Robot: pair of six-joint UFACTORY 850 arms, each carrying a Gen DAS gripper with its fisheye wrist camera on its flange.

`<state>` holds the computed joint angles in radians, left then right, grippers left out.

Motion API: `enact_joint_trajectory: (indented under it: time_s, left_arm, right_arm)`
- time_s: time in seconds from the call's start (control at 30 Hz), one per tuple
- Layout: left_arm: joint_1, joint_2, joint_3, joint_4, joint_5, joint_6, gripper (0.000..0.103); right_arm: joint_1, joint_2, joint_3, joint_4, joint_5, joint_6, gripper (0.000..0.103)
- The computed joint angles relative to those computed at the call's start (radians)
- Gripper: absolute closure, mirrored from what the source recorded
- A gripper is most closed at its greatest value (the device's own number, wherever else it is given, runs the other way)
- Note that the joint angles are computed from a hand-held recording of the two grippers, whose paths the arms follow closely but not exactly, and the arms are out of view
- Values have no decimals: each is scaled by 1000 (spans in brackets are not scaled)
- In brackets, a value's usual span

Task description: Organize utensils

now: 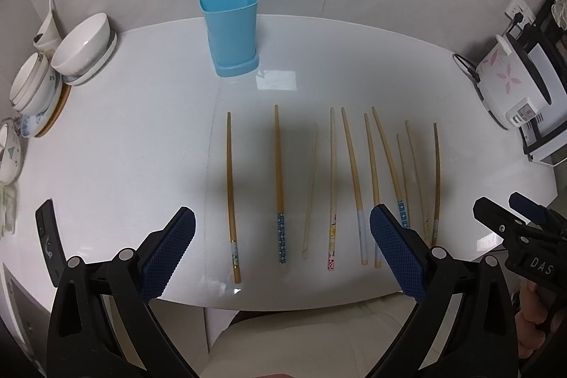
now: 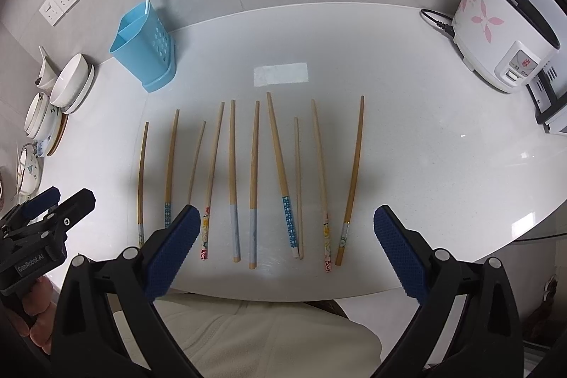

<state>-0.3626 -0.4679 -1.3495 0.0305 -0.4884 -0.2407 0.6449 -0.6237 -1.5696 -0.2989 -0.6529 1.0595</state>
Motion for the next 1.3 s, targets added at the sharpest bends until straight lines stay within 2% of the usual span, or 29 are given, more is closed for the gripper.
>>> enact_joint_trajectory:
  time_s: [1.0,1.13,1.23,1.3]
  left_arm:
    - [-3,-3,-13,9,11,7,6]
    - [13,-20,-29,-57,-2,62,7]
    - [42,-45,-48,-133,-7,106,7]
    - [53,-61,-58,-116,5,85,7]
  right_arm:
    - [-3,7,8,-8,7,7,9]
    - [-10,3,3,25,23,-34,9]
    - [-22,-11,-10,30,49,-62,14]
    - [-25,-35,-37,4,38,-57,14]
